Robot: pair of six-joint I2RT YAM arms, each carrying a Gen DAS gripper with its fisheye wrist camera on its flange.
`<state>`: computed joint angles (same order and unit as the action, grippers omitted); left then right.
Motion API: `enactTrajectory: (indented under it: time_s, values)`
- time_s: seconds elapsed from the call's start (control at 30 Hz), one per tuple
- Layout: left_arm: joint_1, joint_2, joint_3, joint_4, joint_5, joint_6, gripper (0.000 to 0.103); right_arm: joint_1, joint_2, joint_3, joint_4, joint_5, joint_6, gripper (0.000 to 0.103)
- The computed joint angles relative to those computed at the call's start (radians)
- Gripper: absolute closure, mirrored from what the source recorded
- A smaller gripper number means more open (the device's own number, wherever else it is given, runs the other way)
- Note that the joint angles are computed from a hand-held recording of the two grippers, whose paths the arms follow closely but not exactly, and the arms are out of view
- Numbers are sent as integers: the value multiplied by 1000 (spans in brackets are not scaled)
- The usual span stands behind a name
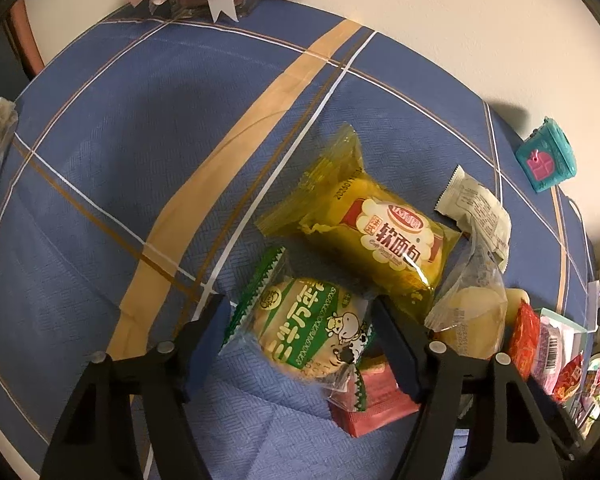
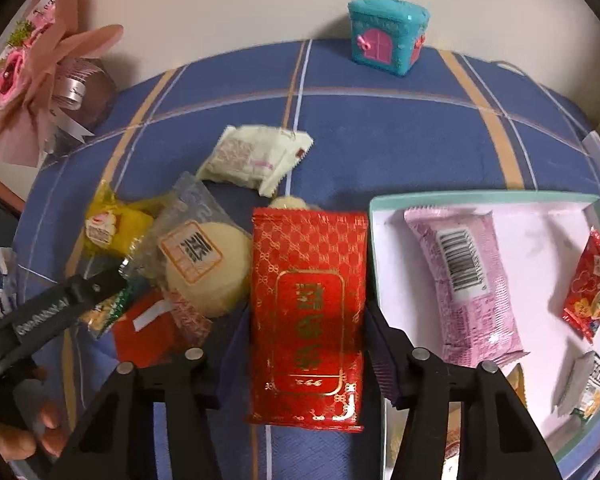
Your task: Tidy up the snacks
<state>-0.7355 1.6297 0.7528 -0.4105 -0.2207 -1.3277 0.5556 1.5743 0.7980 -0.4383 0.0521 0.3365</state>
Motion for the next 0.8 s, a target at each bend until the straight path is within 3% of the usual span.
enactTrajectory:
  time_s: [0.13, 0.2, 0.4, 0.6, 0.8]
  values:
    - [5, 6, -18, 21, 2, -2, 32, 36, 15, 0, 14, 52, -2, 50]
    - [7, 8, -13, 17, 0, -1, 39, 56, 22, -2, 18, 84, -1, 53]
    - [6, -5, -16, 10, -1, -1, 45, 40, 0, -11, 13, 69, 5, 55]
    - [-8, -39, 3, -31, -31, -14, 46, 25, -41, -3, -11, 51, -8, 56]
    - [-40, -187, -25, -80, -79, -44, 46, 28, -136, 19, -63, 41, -13, 56]
